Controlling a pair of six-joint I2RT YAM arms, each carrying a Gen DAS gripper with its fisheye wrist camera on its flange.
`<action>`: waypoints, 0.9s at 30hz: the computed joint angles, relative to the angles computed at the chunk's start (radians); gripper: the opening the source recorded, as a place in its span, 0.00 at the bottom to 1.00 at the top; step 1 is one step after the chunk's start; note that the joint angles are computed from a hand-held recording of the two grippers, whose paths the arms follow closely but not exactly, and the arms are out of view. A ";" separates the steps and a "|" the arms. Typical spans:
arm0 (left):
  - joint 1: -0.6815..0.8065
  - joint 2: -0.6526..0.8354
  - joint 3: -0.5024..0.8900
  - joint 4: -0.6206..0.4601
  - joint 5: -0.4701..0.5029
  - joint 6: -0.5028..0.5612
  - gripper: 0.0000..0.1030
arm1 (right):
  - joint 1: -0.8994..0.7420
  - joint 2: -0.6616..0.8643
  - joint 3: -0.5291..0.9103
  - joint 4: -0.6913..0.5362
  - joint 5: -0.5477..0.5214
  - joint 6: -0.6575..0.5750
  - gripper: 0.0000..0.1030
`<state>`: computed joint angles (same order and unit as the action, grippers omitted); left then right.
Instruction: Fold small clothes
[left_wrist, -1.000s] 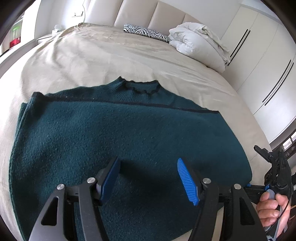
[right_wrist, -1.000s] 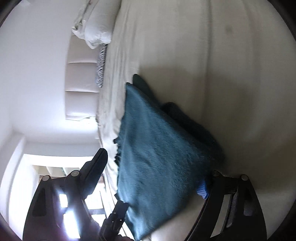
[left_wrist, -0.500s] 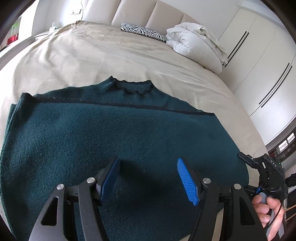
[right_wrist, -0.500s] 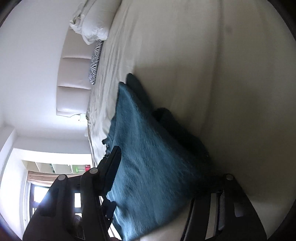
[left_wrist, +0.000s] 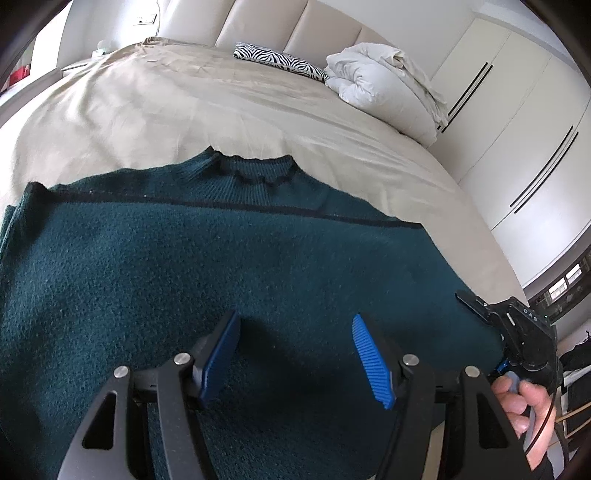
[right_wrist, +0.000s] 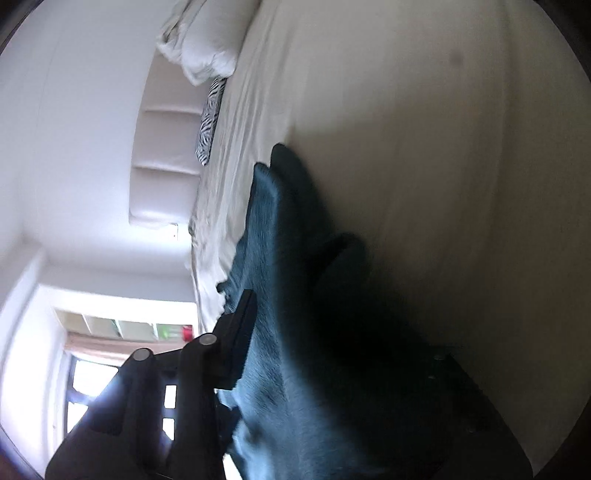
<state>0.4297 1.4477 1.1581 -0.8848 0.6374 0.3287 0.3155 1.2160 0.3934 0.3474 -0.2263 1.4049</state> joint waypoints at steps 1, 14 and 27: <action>0.000 -0.001 -0.003 0.002 -0.004 0.003 0.61 | 0.004 -0.010 0.004 -0.017 0.006 -0.005 0.30; 0.068 0.105 0.062 -0.061 0.060 0.016 0.35 | 0.289 0.079 0.462 -0.660 0.409 -0.427 0.11; 0.308 0.486 0.366 -0.642 0.516 0.249 0.68 | 0.830 0.598 1.039 -1.076 0.920 -0.942 0.10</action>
<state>0.7373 1.9335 1.5240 -1.5264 1.1529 0.5774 1.1457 1.8139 1.4324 -0.7290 0.6934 0.4628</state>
